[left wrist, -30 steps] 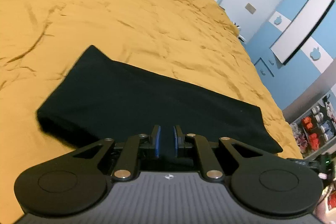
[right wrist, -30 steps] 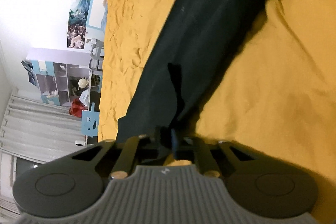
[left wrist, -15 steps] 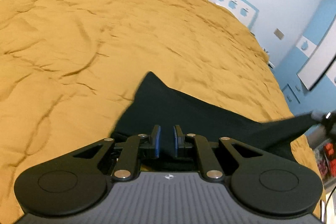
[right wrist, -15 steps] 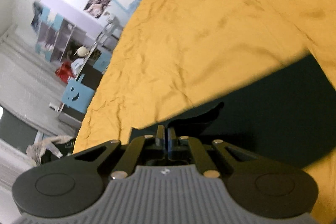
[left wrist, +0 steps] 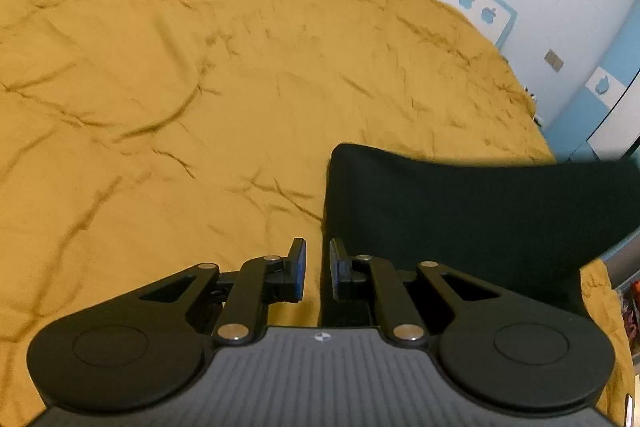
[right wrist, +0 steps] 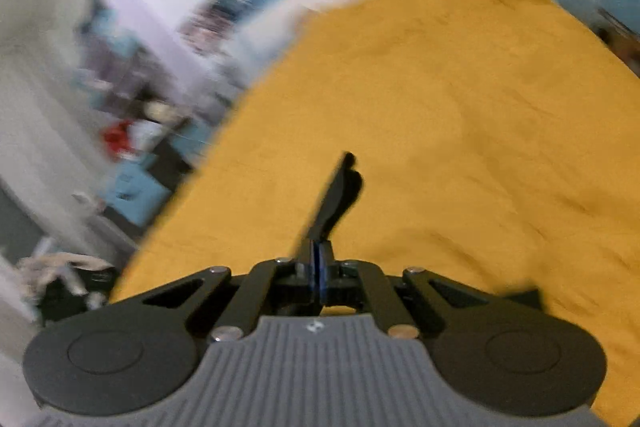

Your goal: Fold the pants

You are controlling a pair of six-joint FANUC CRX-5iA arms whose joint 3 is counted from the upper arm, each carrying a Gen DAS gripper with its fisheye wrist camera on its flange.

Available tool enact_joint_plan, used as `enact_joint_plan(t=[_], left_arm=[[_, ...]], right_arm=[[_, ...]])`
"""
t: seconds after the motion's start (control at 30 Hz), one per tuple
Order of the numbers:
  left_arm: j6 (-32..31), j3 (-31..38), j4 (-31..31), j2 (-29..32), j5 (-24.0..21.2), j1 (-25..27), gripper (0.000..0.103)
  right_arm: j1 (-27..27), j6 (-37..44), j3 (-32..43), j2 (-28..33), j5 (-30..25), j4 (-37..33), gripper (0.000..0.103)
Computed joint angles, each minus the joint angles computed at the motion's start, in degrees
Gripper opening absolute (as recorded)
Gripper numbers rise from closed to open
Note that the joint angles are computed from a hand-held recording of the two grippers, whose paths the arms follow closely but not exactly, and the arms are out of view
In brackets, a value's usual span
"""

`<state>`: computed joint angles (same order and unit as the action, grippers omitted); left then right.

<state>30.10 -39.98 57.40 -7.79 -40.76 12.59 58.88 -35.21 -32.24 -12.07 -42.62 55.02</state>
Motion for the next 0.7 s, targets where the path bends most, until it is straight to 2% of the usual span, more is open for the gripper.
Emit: enact_joint_plan(t=[0.07, 0.13, 0.23, 0.33, 0.4, 0.43, 0.47, 0.5, 0.53, 0.57, 0.63, 0.7], left_arm=[[0.9, 0.4, -1.2, 0.7, 0.2, -0.9, 0.012], [1.2, 0.6, -2.6, 0.7, 0.7, -1.8, 0.012], [1.8, 1.3, -4.5, 0.9, 1.3, -2.5, 0.012], [3.1, 2.0, -5.7, 1.2, 1.5, -2.4, 0.012], [4.0, 2.3, -6.4, 1.5, 1.7, -2.4, 0.012], [4.3, 2.4, -6.5, 1.6, 1.8, -2.4, 0.012], [4.5, 2.3, -6.6, 1.6, 1.9, -2.5, 0.012], [4.8, 2.4, -7.0, 1.7, 1.9, -2.6, 0.012], [5.1, 2.4, -7.3, 1.7, 2.0, -2.6, 0.012], [5.2, 2.4, -7.4, 1.7, 2.0, -2.6, 0.012], [5.5, 2.4, -7.7, 1.9, 1.9, -2.6, 0.012], [6.3, 2.6, -8.3, 2.2, 2.1, -2.8, 0.012]], right_arm=[[-0.5, -1.4, -4.0, -0.2, 1.1, -6.1, 0.0], [-0.8, -4.0, -7.1, 0.2, 1.9, -8.2, 0.0], [-2.7, -10.7, -12.4, -1.3, 6.0, -4.2, 0.0], [-4.4, -8.5, -12.6, -2.6, 8.0, -2.2, 0.0], [-5.6, -10.2, -13.1, -3.8, 10.5, 4.4, 0.0], [-6.1, -13.4, -14.2, -4.5, 11.8, 10.5, 0.0], [-6.4, -15.1, -15.1, -5.9, 12.2, 14.9, 0.0], [-5.9, -14.7, -15.2, -6.7, 11.3, 16.4, 0.0], [-4.3, -11.6, -14.5, -6.8, 8.9, 15.0, 0.0], [-2.2, -6.6, -12.3, -4.9, 6.0, 10.5, 0.0], [1.3, 2.7, -8.7, -1.7, -0.3, -2.6, 0.0], [1.6, 5.8, -7.9, 1.8, -0.9, -11.5, 0.0]])
